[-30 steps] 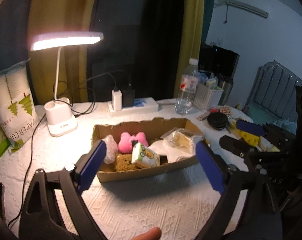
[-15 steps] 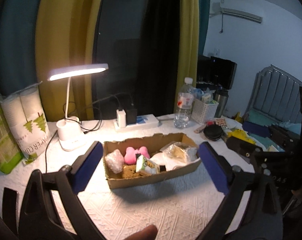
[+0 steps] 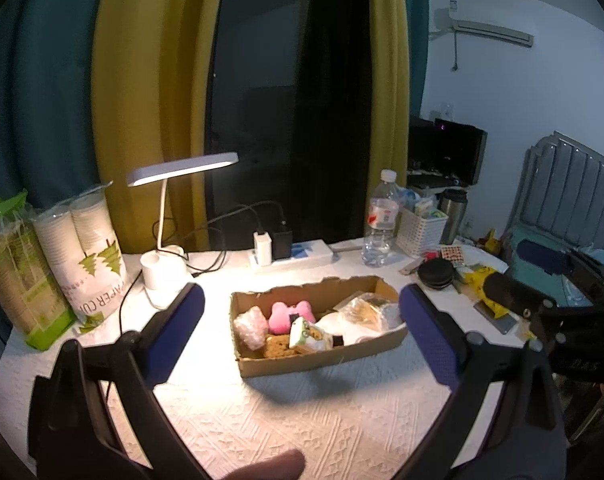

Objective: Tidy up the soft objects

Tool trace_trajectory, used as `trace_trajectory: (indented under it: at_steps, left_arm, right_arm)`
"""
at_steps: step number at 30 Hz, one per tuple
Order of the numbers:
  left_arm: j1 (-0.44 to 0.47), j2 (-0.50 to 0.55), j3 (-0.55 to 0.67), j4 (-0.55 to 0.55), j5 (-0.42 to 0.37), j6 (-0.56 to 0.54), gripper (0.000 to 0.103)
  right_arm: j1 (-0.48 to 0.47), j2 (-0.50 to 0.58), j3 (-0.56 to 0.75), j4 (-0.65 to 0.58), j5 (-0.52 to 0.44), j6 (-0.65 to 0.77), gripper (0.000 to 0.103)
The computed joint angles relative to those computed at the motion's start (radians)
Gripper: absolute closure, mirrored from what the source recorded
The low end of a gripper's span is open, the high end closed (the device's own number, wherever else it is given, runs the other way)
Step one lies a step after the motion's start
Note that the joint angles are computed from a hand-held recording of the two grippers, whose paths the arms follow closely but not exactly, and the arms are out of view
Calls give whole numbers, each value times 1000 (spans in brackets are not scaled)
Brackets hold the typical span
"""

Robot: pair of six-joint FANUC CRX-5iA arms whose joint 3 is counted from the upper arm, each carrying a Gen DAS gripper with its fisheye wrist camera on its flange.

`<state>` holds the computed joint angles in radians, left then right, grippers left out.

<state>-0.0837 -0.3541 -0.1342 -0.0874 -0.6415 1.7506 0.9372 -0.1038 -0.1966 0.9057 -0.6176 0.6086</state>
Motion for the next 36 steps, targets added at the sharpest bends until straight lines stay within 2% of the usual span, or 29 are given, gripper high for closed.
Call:
trace_trajectory:
  at_steps: [2,7,36]
  left_arm:
    - [-22,3,20,-55,-14,38,4]
    - [-25,3,25,-51,-8,31,4]
    - [-48,49,97,-135,-32,100,4]
  right_arm:
    - [-1,-3,-5,8,4,-10,20]
    - [-10,-3,-11,37,14,-45,20]
    - [-48,9,4,15,35,-15,20]
